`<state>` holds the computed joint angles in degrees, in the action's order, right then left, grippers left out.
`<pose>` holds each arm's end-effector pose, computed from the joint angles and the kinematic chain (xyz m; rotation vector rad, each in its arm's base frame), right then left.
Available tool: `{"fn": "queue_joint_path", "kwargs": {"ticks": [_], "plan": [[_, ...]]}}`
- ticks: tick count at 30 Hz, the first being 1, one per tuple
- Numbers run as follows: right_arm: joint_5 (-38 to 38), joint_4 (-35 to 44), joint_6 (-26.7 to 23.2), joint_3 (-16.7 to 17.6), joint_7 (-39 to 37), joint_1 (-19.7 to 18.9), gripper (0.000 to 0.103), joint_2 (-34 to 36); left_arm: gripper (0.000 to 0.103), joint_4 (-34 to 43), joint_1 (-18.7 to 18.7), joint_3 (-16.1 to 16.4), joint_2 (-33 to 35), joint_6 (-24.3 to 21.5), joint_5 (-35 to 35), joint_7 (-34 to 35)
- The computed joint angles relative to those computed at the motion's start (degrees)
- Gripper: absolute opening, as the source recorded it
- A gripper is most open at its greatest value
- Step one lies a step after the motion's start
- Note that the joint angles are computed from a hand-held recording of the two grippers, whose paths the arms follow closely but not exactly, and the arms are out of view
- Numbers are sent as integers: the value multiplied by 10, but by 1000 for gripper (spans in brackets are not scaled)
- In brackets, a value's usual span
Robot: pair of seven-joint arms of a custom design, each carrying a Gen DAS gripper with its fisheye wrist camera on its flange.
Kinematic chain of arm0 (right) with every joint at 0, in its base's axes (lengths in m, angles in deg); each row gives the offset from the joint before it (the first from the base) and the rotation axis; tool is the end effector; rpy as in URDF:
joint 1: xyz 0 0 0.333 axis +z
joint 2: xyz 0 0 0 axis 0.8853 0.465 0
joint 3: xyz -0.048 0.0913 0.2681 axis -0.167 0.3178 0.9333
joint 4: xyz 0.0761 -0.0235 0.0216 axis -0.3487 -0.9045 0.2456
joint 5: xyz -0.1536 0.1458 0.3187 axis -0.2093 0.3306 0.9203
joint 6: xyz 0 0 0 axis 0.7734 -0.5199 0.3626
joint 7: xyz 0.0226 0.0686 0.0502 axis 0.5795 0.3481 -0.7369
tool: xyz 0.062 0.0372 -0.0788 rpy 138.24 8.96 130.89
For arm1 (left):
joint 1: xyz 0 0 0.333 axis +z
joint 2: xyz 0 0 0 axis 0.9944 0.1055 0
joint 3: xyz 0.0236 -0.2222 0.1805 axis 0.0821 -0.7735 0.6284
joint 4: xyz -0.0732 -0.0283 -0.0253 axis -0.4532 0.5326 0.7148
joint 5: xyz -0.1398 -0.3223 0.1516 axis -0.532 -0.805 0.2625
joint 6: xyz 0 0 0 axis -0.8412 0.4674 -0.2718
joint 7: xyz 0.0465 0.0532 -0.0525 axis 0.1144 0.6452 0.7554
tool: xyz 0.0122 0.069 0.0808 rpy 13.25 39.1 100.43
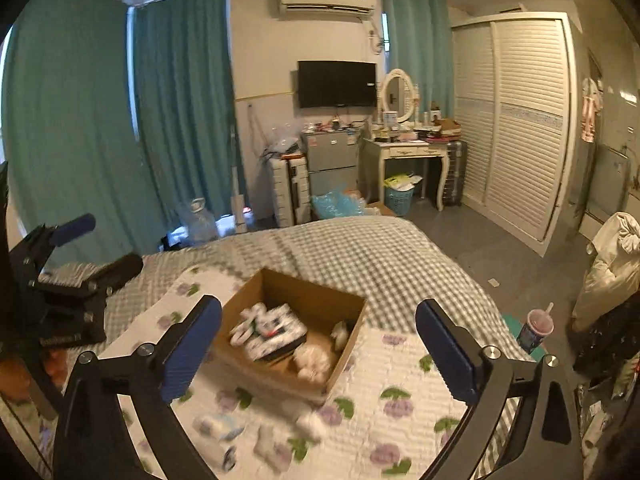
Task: Organize soft objects
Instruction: 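Grasp the white sock with the left gripper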
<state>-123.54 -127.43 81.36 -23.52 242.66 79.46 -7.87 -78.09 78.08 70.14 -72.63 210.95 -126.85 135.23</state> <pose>0.3596 0.2775 0.6241 -1.2481 1.8683 -1.0446 0.4904 -0.0106 0.6394 -0.7538 2.0770 -1.2624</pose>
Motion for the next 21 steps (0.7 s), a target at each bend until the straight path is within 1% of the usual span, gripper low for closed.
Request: {"fn": "queue_joint_path", "kwargs": {"ticks": [1,4,7,9,10,12,13,15,17,18,21], "plan": [[7,0,-6,5,-3,7,99,-1,103,-10,5,7,-12,-12,4,-1],[22,-6,-20,20,-2,26,99,0,103,-40,16,12,-35,-14,30,2],[19,-22,-23,38,27,41,99,11,103,-75,27,22,-45,-24,59,15],[17,-37,-10,40,55,51,99,25,103,-98,32,25,-43,-13,65,29],[13,-49,5,38,70,57,99,33,103,-111,34,26,-45,-4,64,37],[0,-61,28,40,109,63,99,65,103,-128,36,29,-26,7,64,56],[-7,-64,37,36,122,67,99,77,103,-137,39,29,-24,10,65,61],[-28,-69,71,26,161,70,99,111,103,-142,43,26,6,12,67,68],[-44,-64,91,12,186,75,99,144,103,-148,51,27,22,-1,65,79],[-50,-61,94,4,191,79,99,155,103,-142,57,22,44,-7,74,72],[-67,-36,105,-18,189,89,99,203,103,-135,74,9,81,-20,91,66]]}}
